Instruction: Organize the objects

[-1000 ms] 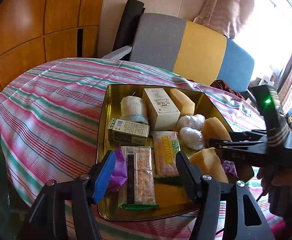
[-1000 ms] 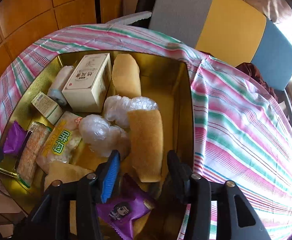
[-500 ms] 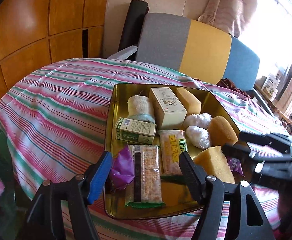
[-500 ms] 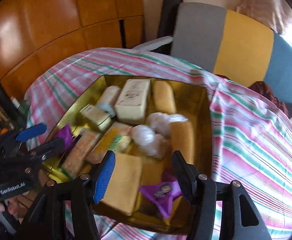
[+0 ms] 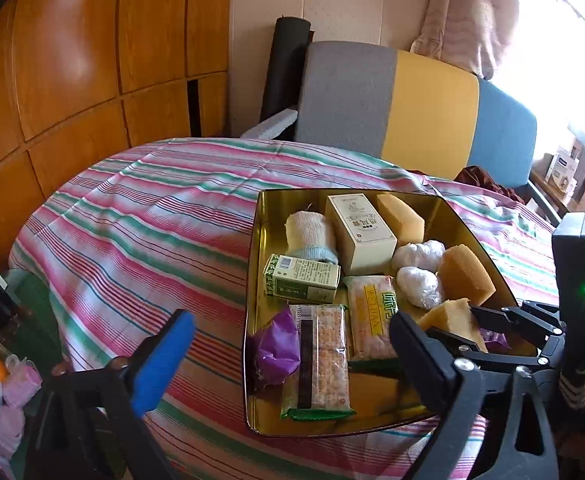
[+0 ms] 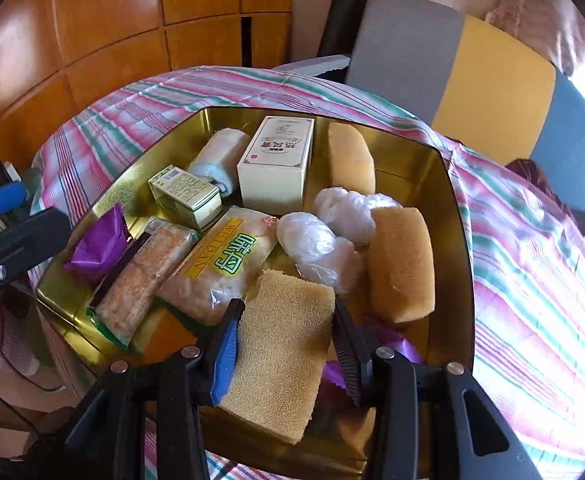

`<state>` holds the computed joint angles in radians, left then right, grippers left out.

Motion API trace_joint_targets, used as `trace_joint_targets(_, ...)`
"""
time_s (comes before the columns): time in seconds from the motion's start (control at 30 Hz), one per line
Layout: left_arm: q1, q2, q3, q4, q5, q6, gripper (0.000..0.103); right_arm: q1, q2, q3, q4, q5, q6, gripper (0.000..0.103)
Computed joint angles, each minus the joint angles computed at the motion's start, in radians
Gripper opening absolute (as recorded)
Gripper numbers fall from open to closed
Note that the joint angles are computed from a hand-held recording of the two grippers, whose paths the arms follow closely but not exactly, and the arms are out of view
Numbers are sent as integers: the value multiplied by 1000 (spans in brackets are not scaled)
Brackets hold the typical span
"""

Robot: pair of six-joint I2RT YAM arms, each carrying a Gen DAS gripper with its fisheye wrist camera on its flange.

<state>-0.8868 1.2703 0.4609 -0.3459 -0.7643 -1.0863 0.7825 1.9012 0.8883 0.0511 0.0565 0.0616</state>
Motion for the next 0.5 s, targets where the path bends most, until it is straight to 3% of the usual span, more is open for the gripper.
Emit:
trace_joint_targets(0.23,-61,48,64,-124,-61,-107,103,-6,-95,-89,66,-31,54,49)
trace_joint_targets(0.4,-101,50,87,-190,-87,-192,103,38,-220,-182,118,103,108,50)
trace_joint_targets(0.5,-131,111,142,-284,-114,-288,103,65,-291,-234,127,191,151,50)
